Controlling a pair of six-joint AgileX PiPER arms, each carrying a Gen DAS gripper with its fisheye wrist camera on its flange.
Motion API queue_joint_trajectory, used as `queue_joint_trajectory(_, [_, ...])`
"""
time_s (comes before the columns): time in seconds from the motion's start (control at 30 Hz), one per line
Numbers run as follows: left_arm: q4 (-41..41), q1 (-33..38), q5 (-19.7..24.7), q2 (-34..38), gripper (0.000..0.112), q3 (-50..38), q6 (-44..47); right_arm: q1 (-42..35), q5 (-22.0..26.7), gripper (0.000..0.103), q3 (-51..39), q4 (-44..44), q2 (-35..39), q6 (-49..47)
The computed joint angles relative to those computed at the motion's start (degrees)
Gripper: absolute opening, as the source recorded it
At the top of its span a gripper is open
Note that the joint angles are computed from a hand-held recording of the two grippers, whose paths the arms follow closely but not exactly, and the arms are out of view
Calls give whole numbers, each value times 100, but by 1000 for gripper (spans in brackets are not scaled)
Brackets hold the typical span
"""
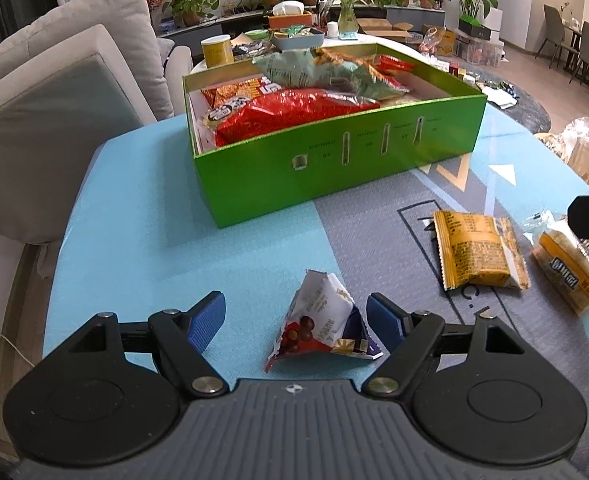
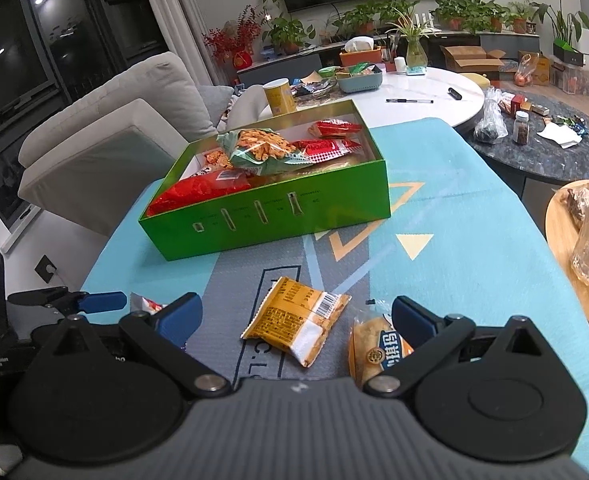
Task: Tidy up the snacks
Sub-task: 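Grasp the white-and-red packet with the left gripper while the right gripper grasps the yellow packet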
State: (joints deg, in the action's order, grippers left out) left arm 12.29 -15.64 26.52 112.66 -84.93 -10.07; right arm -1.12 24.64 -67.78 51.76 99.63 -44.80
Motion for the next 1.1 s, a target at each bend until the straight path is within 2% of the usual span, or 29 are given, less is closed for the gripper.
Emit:
queue_joint_trajectory(0.1, [-6,7,32,121,74,-93,28,-7,15,86,-40,-75,56,89])
queue_joint_trajectory(0.17, [-277,43,97,191,63,-180,269,-16,23,86,-77,-99,101,122])
queue_joint_trajectory(0.33, [-1323,218,164,258,46,-267,1167,-15,62,86,-183,-196,215,166])
queue_joint_trajectory(0.53, [-1345,238,115,182,43,-200,1219,120,247,86,-517,-870,468,-39])
queue_joint_trajectory(0.67, [-1273,281,17,86,43,-119,1127,388,136,86,-716,-2127,641,53])
queue_joint_trajectory(0.77, [-1303,315,-31,18,43,-88,1130,510,270,86,-995,-2792,873,269])
queue_joint_trajectory(0.97, [-1302,341,-105,-104,43,-24,1140,594,606,86,-1762,-3433,1504,718])
queue_joint_trajectory(1.1, [-1198,336,-148,-152,43,-38,967,539,736,86,-2099,-3456,1733,884])
